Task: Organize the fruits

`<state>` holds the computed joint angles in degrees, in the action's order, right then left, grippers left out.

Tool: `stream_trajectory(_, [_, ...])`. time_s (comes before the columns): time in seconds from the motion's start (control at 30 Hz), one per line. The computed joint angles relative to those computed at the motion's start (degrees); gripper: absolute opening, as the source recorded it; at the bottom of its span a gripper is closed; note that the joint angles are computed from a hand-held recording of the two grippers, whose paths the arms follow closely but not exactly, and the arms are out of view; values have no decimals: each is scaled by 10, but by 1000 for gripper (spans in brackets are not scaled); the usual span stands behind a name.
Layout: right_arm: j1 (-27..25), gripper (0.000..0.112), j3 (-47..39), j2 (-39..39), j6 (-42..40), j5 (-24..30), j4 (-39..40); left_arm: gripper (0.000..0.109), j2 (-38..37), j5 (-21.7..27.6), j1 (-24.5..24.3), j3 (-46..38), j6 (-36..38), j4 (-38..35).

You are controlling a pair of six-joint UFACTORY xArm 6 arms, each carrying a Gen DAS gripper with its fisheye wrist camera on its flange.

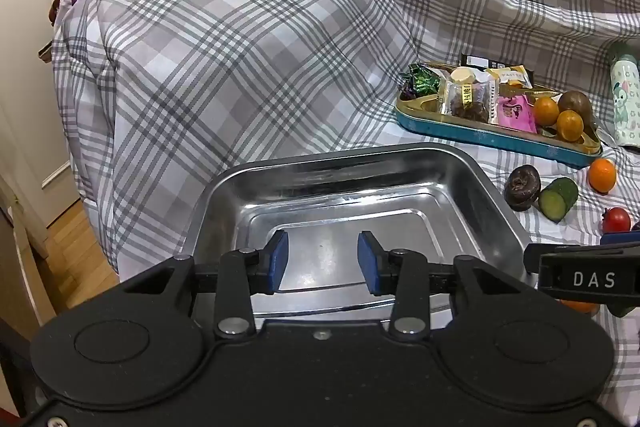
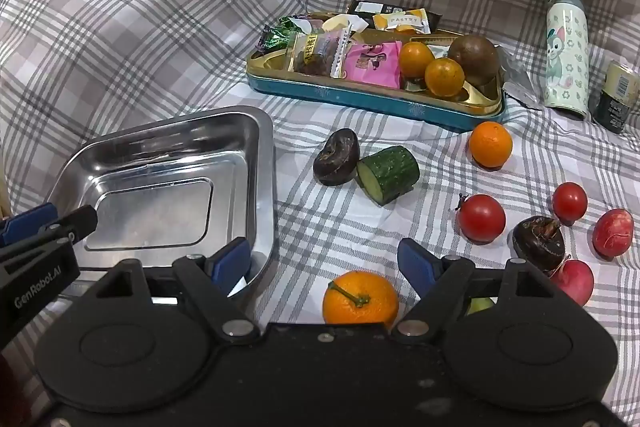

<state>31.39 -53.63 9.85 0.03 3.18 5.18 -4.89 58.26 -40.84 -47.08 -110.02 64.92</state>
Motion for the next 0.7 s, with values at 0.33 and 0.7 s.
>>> stream_trajectory(0.33, [0, 83, -1, 0, 1, 0, -2, 49, 7, -4, 5, -9, 10, -6])
stream_trajectory(0.7, [0, 83, -5, 2, -7, 5, 8, 49, 5, -3, 2, -5, 11, -5])
